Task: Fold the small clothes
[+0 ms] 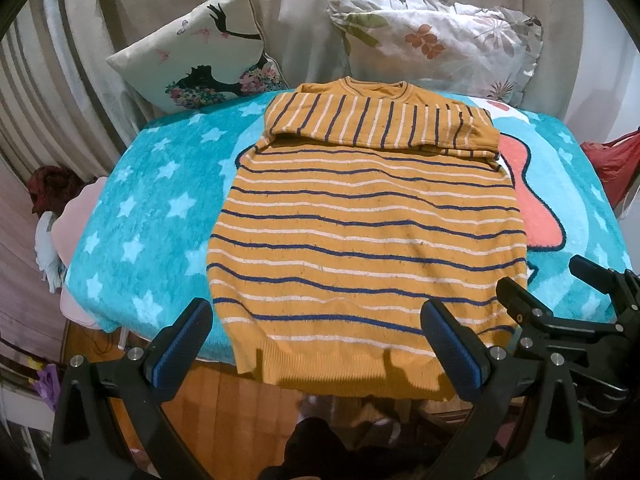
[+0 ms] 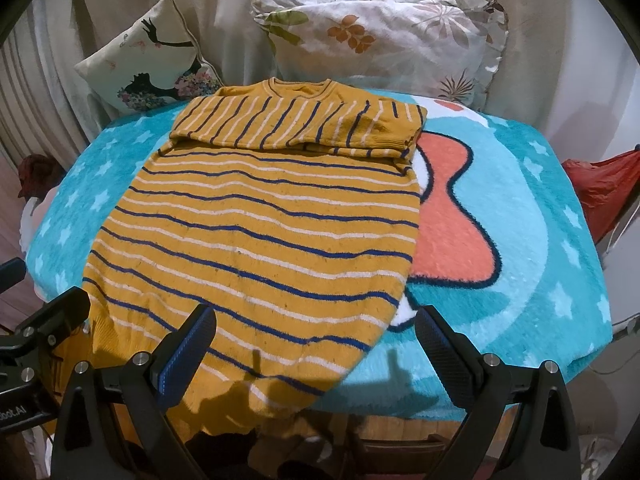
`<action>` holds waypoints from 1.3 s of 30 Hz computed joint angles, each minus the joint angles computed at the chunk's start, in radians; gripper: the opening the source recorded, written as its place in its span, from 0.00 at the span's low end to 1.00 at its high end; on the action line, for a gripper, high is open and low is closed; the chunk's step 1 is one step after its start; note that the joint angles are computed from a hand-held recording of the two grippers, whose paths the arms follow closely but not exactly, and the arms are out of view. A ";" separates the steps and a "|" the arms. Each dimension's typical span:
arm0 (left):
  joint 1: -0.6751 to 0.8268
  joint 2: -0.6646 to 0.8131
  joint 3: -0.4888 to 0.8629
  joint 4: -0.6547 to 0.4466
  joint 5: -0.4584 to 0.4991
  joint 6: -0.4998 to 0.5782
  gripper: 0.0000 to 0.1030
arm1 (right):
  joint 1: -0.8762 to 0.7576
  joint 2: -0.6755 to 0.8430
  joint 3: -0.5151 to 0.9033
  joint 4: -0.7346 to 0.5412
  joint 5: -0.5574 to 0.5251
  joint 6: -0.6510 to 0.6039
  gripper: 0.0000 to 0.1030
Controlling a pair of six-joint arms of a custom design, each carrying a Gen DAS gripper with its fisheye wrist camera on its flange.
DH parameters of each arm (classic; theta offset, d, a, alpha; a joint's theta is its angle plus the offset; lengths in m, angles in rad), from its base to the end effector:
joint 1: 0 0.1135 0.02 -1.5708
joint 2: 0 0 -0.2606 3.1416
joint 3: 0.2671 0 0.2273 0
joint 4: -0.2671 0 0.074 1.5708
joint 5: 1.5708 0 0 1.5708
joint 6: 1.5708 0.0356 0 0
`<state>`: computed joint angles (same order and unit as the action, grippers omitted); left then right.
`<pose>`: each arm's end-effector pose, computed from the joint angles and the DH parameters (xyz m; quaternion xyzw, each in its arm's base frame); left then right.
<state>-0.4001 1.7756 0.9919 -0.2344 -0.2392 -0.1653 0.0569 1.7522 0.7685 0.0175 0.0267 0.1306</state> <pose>0.3051 -0.1199 0.1640 0.0796 0.9524 0.0347 0.2922 0.3003 0.0161 0.1304 0.0391 0.9538 0.0152 0.2976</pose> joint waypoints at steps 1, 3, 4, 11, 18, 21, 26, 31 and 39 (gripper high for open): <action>0.005 -0.007 -0.006 0.001 0.004 0.004 1.00 | 0.001 -0.009 -0.008 0.001 0.003 0.001 0.98; 0.008 -0.019 -0.016 0.003 0.007 0.006 1.00 | 0.004 -0.025 -0.021 0.002 0.008 0.004 0.98; 0.007 -0.028 -0.024 0.007 0.007 0.005 1.00 | 0.005 -0.033 -0.029 0.004 0.011 0.004 0.98; -0.008 -0.078 -0.072 0.021 0.005 -0.007 1.00 | 0.009 -0.097 -0.086 0.016 0.023 0.009 0.98; -0.024 -0.111 -0.095 0.021 -0.003 -0.006 1.00 | 0.000 -0.155 -0.136 0.032 0.021 0.016 0.98; -0.039 -0.119 -0.097 0.019 -0.013 0.001 1.00 | -0.007 -0.179 -0.154 0.040 0.022 0.026 0.98; -0.052 -0.130 -0.101 0.020 -0.022 0.018 1.00 | -0.023 -0.219 -0.184 0.055 0.019 0.042 0.98; -0.054 -0.128 -0.097 0.014 -0.025 0.016 1.00 | -0.024 -0.226 -0.193 0.061 0.019 0.055 0.98; -0.020 -0.131 -0.106 0.008 -0.012 0.012 1.00 | 0.004 -0.204 -0.182 0.074 0.024 0.047 0.98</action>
